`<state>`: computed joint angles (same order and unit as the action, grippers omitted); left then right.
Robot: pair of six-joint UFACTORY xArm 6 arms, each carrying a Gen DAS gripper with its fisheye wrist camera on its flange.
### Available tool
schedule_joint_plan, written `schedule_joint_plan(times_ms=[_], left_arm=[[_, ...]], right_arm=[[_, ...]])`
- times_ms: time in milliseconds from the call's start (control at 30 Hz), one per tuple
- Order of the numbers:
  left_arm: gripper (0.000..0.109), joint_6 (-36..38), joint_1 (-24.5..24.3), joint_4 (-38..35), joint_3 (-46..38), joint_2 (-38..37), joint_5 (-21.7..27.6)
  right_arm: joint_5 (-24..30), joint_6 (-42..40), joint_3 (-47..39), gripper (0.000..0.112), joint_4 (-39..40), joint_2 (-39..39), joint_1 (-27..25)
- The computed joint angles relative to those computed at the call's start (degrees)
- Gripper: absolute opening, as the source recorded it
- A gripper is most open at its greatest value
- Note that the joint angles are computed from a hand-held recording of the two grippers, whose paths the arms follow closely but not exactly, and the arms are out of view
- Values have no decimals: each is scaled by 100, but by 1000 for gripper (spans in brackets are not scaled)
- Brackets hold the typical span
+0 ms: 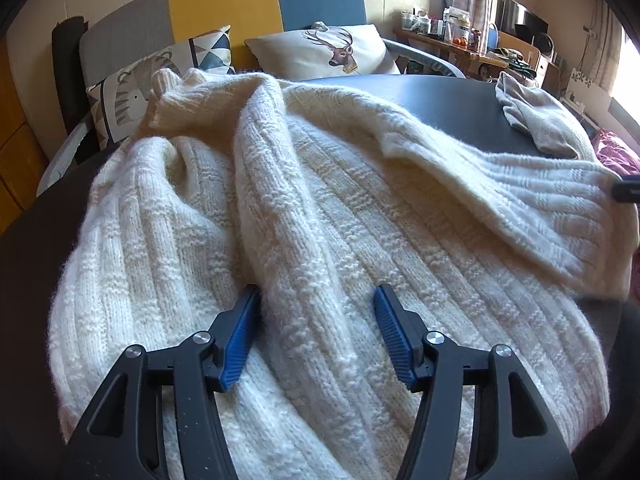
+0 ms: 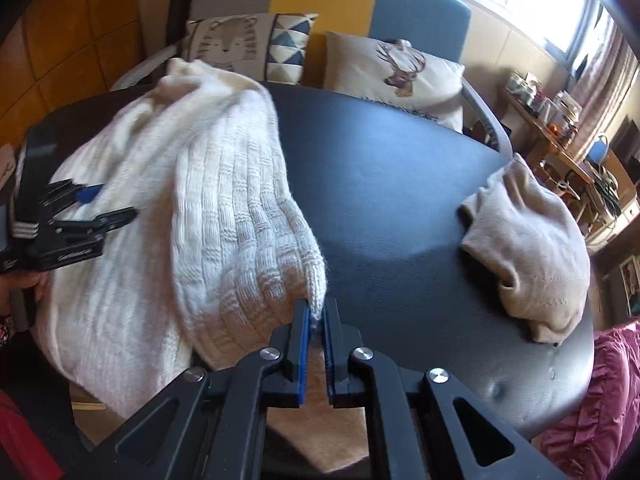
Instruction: Fold clothes
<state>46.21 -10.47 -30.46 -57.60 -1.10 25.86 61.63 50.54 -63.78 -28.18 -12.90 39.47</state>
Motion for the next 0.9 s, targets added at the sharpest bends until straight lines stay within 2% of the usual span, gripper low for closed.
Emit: schedule_joint_plan(times_ms=[433,900], left_arm=[[62,143,26,-136,1,-12,49],[63,279,49,-271,-10,6,72]], right_arm=[[686,-562,-343,5,-554,147,-531],[532,-810,-873,5,-883,767,-1213]])
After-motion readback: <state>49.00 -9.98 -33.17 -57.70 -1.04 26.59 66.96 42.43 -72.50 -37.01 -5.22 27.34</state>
